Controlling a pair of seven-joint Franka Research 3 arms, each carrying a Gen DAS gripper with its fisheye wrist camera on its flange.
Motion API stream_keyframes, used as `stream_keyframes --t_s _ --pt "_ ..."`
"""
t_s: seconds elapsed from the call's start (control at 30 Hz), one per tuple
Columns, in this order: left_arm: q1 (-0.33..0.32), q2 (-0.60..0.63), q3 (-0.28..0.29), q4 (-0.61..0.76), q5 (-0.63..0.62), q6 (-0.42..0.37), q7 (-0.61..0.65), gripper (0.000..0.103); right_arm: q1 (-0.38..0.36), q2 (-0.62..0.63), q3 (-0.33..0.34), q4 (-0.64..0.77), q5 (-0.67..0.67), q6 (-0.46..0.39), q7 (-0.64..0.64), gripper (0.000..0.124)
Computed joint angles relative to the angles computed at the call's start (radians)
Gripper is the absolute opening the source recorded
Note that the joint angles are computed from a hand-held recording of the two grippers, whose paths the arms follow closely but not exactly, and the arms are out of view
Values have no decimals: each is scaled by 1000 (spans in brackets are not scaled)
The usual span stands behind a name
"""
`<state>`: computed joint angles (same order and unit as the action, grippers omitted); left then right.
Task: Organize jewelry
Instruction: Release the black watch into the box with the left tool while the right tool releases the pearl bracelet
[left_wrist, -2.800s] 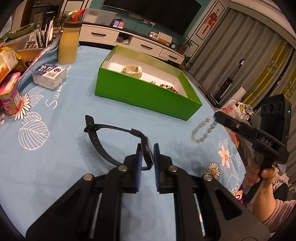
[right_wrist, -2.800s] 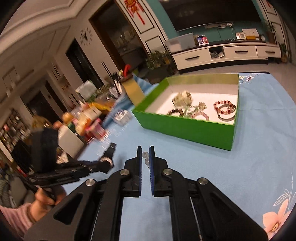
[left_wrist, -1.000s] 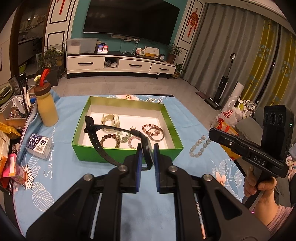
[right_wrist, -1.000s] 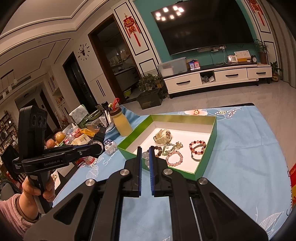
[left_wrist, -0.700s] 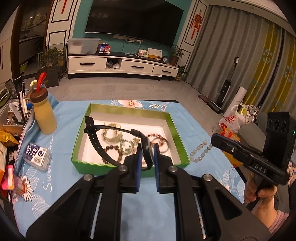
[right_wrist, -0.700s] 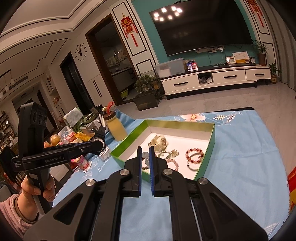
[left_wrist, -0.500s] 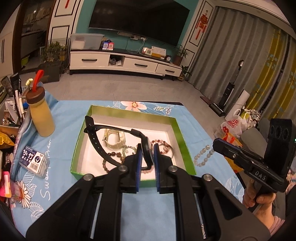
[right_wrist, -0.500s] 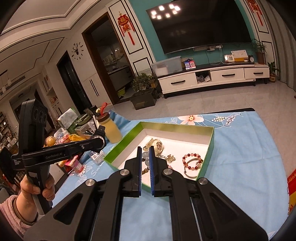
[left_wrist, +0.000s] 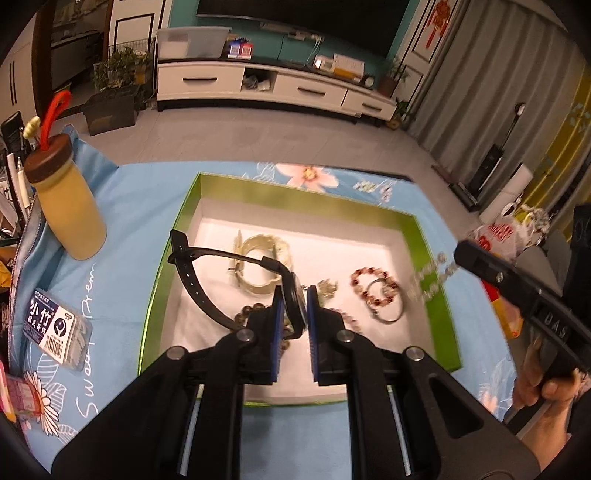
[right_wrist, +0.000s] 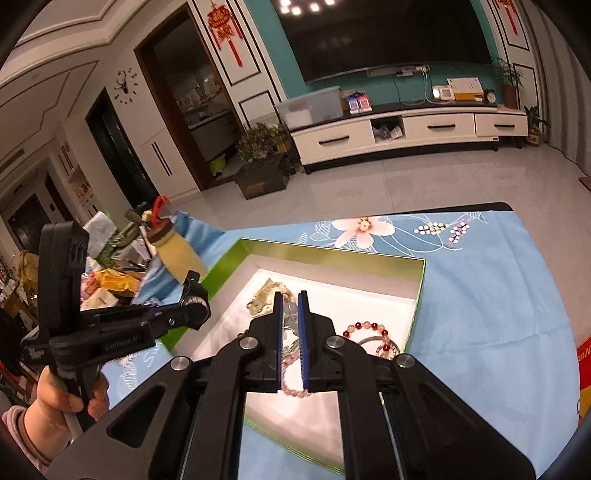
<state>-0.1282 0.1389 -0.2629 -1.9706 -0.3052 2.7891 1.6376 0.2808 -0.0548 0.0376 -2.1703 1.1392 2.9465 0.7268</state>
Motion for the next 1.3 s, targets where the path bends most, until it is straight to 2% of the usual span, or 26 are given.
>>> stream_keyframes --t_s 0.3,0.53,0.7,1.1,1.2,1.27,1.3 --pt "-13 79 18 66 167 -48 -108 10 -34 143 19 96 -319 -5 287 7" --pt "-8 102 12 85 221 -64 -142 10 -53 189 35 125 -436 -11 400 7" --pt "-13 115 14 99 254 -80 -171 12 -52 219 23 150 -556 -34 509 7" --pt "-15 128 16 114 288 -88 -209 15 -65 229 18 157 -668 -54 618 8" --pt "-15 119 14 106 294 -70 -214 19 -70 226 21 158 -672 -55 626 8" --pt "-17 108 14 97 301 -58 -216 29 -68 220 20 151 -683 -48 635 8" --pt "-18 104 15 94 304 -55 -218 30 -68 216 21 147 -684 -46 635 8"
